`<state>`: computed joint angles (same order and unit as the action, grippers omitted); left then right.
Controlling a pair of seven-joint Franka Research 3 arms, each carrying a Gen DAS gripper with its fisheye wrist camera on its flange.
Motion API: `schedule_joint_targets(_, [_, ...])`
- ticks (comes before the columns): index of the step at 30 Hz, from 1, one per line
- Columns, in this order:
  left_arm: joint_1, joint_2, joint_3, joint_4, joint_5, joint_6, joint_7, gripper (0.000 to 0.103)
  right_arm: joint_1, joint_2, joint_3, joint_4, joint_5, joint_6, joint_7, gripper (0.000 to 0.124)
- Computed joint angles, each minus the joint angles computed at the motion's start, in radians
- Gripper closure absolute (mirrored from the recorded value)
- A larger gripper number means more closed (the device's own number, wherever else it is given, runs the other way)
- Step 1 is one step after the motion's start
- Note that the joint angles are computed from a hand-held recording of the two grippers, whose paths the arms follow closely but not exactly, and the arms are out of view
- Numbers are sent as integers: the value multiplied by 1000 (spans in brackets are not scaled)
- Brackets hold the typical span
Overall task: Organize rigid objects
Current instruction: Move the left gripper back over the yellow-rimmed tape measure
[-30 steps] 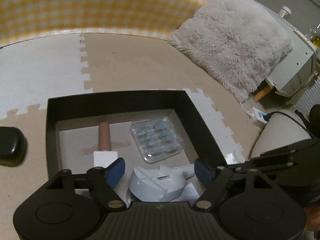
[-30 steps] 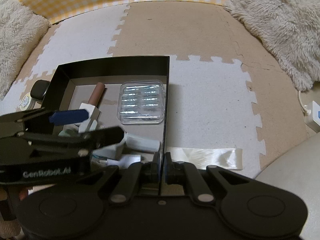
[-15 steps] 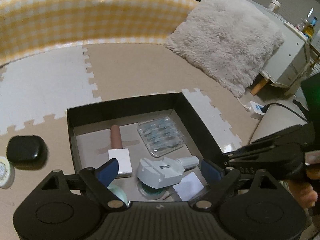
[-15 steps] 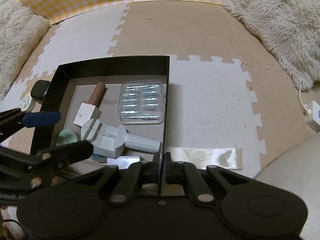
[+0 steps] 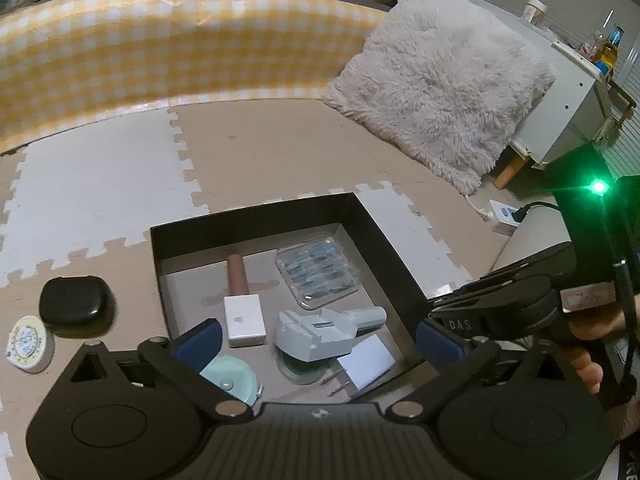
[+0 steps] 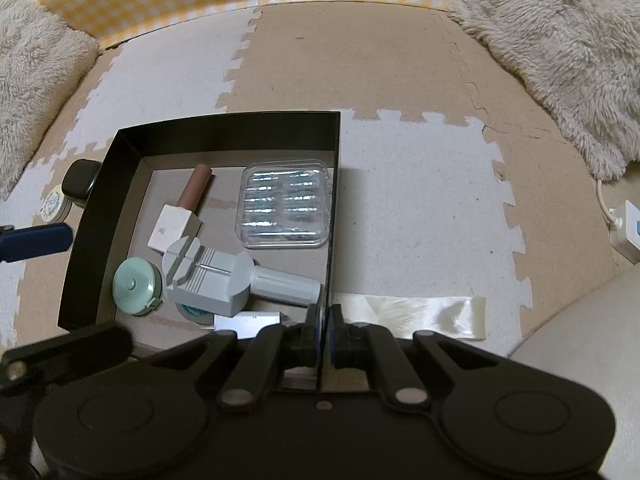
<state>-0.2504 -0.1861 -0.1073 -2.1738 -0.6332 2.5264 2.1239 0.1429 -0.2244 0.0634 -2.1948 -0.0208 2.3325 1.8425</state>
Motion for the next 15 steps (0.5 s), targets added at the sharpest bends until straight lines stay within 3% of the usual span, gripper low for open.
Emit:
schedule_joint_targets(6, [4,-28,10,-19,9,7,4,0,0,0,-1,0,0,0,-1,119])
schedule_joint_targets(15, [3,-52,37,-41,13,85,-10,0,0,-5,-1,-6,5,2,-3,119])
